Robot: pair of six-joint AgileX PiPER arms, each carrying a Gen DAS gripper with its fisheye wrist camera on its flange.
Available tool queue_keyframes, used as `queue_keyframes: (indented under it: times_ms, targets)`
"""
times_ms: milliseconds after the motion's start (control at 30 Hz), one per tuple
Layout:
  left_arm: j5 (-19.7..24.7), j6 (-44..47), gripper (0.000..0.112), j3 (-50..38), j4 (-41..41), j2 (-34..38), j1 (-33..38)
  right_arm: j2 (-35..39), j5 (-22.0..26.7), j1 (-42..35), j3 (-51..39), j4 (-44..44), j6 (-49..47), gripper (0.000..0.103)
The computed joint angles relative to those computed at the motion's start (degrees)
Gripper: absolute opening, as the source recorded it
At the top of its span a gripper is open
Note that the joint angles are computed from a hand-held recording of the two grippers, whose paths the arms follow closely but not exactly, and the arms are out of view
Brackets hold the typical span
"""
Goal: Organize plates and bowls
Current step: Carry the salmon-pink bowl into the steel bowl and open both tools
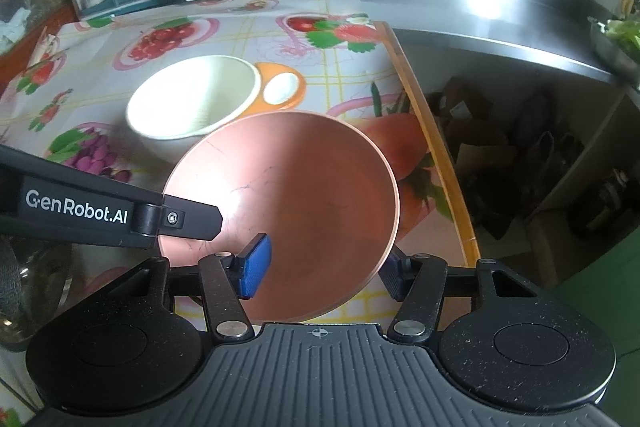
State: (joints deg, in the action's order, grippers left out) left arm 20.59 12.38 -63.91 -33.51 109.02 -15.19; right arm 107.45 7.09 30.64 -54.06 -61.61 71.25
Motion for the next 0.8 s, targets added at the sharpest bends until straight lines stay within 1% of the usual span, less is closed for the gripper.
queue_keyframes:
  times_ms: [133,167,267,433,500,633,733,800]
  targets:
    - [-0.7,1.5,0.016,5.5,-1.1,-5.3,0.5,-3.2,0.9,2.8,2.2,-1.6,3.0,0.059]
    - [-0.8,2.1,0.016,7.1,-1.7,-6.9,0.7,-4.0,1.4,3.7,2.5,-1.1,2.9,0.059]
    - [-1.0,3.9,0.016,11.8,-3.3,-12.0,2.1,-6.3,3.0,7.1,3.7,-3.3,5.9,0.059]
    - [-1.0,2.7,0.017,19.1,-2.1,-21.0,4.6,-8.6,5.4,13.1,4.2,-7.8,12.0,0.059]
    - [-0.6,1.2,0.017,21.4,-0.3,-24.3,5.9,-8.9,6.1,15.1,3.9,-8.4,12.9,0.059]
    - [0.9,1.2,0.017,25.4,0.7,-30.4,9.6,-7.9,6.4,18.4,2.4,-8.0,13.2,0.06]
    - [2.5,2.3,0.017,27.4,0.8,-33.5,12.9,-6.4,6.5,20.2,1.0,-6.1,11.8,0.06]
    - [3.0,3.3,0.017,28.4,0.4,-34.4,14.7,-5.4,6.5,21.1,0.2,-5.6,11.3,0.06]
